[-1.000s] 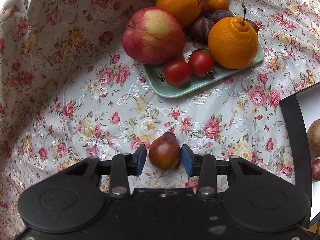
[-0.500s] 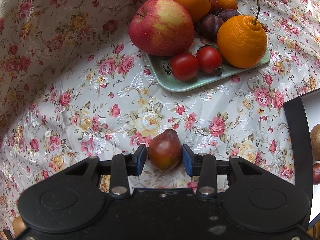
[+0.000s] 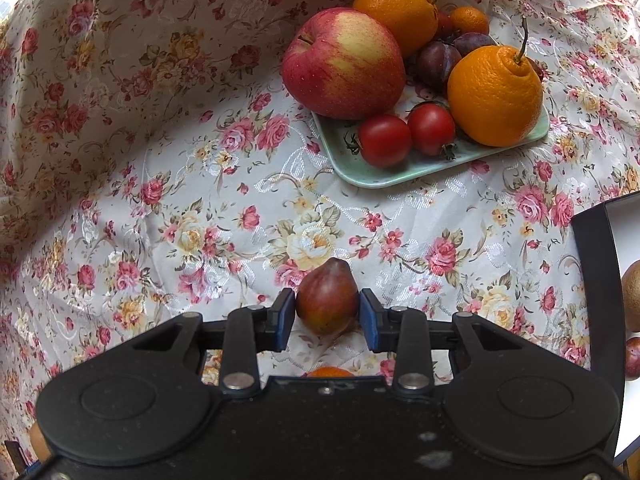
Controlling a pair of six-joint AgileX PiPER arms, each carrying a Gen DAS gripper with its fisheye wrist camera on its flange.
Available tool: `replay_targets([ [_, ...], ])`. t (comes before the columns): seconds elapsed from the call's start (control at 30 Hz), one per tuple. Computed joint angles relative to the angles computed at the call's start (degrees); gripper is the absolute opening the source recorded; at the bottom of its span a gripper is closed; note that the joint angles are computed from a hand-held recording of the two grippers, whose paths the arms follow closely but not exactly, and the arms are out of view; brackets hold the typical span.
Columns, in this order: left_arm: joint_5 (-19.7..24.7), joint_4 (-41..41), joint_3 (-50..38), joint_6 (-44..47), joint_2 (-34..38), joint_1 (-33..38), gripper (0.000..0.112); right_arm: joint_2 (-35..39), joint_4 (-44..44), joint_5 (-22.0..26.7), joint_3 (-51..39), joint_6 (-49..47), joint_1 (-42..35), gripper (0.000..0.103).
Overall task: Organize fruits
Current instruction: 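Hold the kiwi up with the left tool while the right tool grasps a dark red plum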
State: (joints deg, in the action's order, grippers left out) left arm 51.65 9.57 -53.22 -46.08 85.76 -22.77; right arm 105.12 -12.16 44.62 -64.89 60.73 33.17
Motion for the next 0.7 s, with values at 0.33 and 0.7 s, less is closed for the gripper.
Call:
replay_targets([
  [0.33,-0.7,-0.57,0.42,1.24,-0.01,0.79,0.062,2.23,2.32,0.75,-1.33,1.0,-0.52,0.039],
  [0.7,0.08,0.2,-0.07,-0.09,-0.31,-0.38,0.062,2.16,1.54,0.66,-1.44,2.27,-0.21,0.038],
])
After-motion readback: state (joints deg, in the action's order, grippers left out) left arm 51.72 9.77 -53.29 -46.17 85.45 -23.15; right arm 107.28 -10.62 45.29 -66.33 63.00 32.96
